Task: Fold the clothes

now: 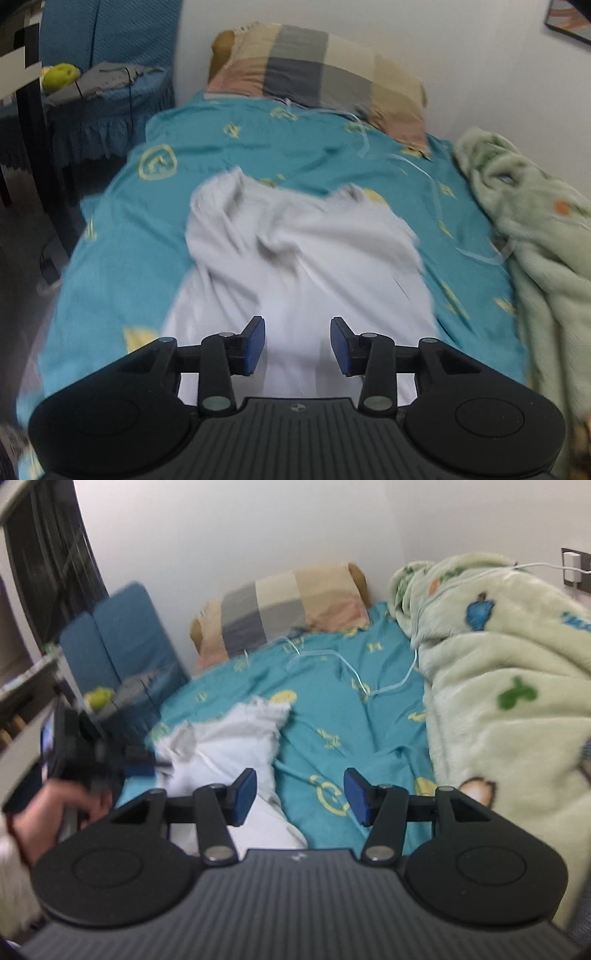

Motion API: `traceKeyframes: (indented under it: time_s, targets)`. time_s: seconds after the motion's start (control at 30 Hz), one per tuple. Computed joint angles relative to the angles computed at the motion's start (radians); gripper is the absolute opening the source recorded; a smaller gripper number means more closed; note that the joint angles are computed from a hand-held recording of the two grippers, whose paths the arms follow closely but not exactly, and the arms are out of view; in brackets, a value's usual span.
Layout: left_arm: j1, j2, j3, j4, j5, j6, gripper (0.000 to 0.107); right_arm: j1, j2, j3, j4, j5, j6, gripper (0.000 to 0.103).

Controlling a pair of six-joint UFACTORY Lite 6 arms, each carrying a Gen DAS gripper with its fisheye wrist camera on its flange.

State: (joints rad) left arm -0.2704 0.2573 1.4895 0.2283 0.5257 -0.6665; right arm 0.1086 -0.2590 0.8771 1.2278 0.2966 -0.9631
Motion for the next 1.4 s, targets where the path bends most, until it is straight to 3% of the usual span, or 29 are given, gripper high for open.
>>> traceKeyframes:
  time_s: [0.13, 0.27, 0.4, 0.47, 0.67, 0.87, 0.93, 0.97, 1.07, 1.2, 1.3, 1.4]
  targets:
    - [-0.232, -0.292, -0.33, 0.008, -0.01, -0.216, 0.045, -0.114, -0.165, -0.07, -0.003, 0.122, 0.025, 0.055]
    - [-0.472, -0.363, -0.502, -0.107, -0.12, -0.43, 0.046, -0.231, -0.343, -0.181, 0.012, 0.183, 0.052, 0.056]
    - [-0.655, -0.254, -0.488, -0.051, -0.238, -0.668, 0.043, -0.311, -0.403, -0.246, 0.169, 0.19, -0.05, 0.057]
    - [-0.713, -0.186, -0.423, 0.078, -0.223, -0.809, 0.044, -0.298, -0.371, -0.238, 0.17, 0.163, -0.049, 0.057]
    - [-0.794, -0.12, -0.304, 0.238, -0.122, -0.995, 0.05, -0.286, -0.309, -0.23, 0.201, 0.137, -0.097, 0.057]
    - [-0.798, 0.017, -0.154, 0.136, -0.008, -0.835, 0.047, -0.337, -0.29, -0.243, 0.27, 0.183, -0.138, 0.057]
    - [-0.808, 0.035, -0.122, 0.15, 0.05, -0.813, 0.019, -0.336, -0.285, -0.243, 0.278, 0.179, -0.15, 0.057]
    - [-0.804, 0.019, -0.132, 0.144, 0.051, -0.785, 0.011, -0.333, -0.281, -0.241, 0.277, 0.176, -0.15, 0.057]
    - [-0.799, -0.135, -0.237, 0.111, 0.019, -0.749, 0.008, -0.323, -0.269, -0.233, 0.265, 0.177, -0.142, 0.057]
    - [-0.793, -0.41, -0.386, 0.041, 0.055, -0.654, 0.008, -0.304, -0.224, -0.203, 0.21, 0.233, -0.109, 0.057]
    - [-0.703, -0.58, -0.515, -0.138, 0.083, -0.475, 0.008, -0.238, -0.162, -0.155, 0.108, 0.275, -0.065, 0.057]
    - [-0.603, -0.635, -0.619, -0.218, 0.143, -0.353, 0.008, -0.113, -0.097, -0.102, -0.033, 0.282, -0.02, 0.057]
